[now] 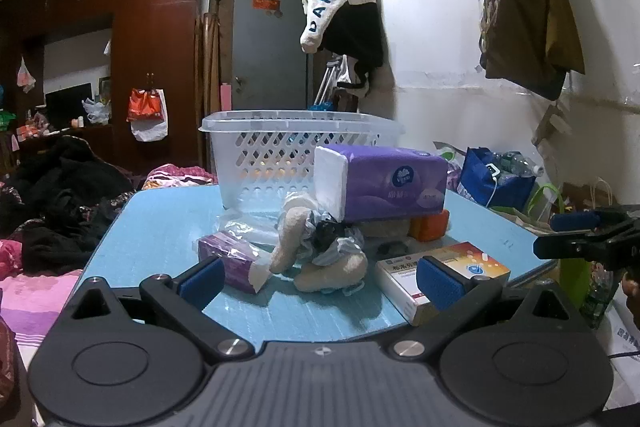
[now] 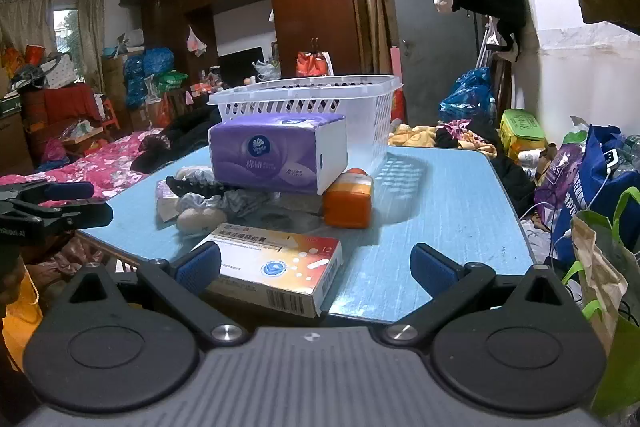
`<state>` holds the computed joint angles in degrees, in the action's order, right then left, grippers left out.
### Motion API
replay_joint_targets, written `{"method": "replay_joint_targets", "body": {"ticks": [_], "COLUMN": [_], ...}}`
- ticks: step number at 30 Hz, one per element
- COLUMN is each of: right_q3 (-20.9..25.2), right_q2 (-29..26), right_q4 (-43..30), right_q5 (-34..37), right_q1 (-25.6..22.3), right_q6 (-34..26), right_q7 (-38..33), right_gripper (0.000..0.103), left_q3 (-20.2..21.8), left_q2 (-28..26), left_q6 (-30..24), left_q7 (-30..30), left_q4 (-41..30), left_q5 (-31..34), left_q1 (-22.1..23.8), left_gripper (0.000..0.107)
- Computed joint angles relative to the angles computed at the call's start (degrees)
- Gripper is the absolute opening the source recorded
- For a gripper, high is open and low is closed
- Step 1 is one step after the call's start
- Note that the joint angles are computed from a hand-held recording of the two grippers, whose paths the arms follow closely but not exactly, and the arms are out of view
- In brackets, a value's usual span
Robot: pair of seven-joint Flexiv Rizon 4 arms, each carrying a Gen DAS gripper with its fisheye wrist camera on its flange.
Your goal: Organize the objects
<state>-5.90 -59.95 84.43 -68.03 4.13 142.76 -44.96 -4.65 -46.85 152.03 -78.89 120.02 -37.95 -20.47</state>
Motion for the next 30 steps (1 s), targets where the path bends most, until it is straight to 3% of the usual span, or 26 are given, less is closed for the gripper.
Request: {"method": "replay_joint_targets", "body": {"ticks": [30], "right_q3": [-1.26], "right_q2": [-0.70], "right_q4": [-1.74], "right_q5": [-2.28], "right_q1": [-0.02], "right_q6": [1.26], "right_q7": [3.41], "right_gripper": [0.103], "left_q3": [0.84], "left_q2": [0.04], "left_q6": [-3.12], "left_q7": [0.88], "left_q4": [-0.85], "left_q5": [-1.56], "left_q1": [-0.75], "left_gripper": [0.103]}}
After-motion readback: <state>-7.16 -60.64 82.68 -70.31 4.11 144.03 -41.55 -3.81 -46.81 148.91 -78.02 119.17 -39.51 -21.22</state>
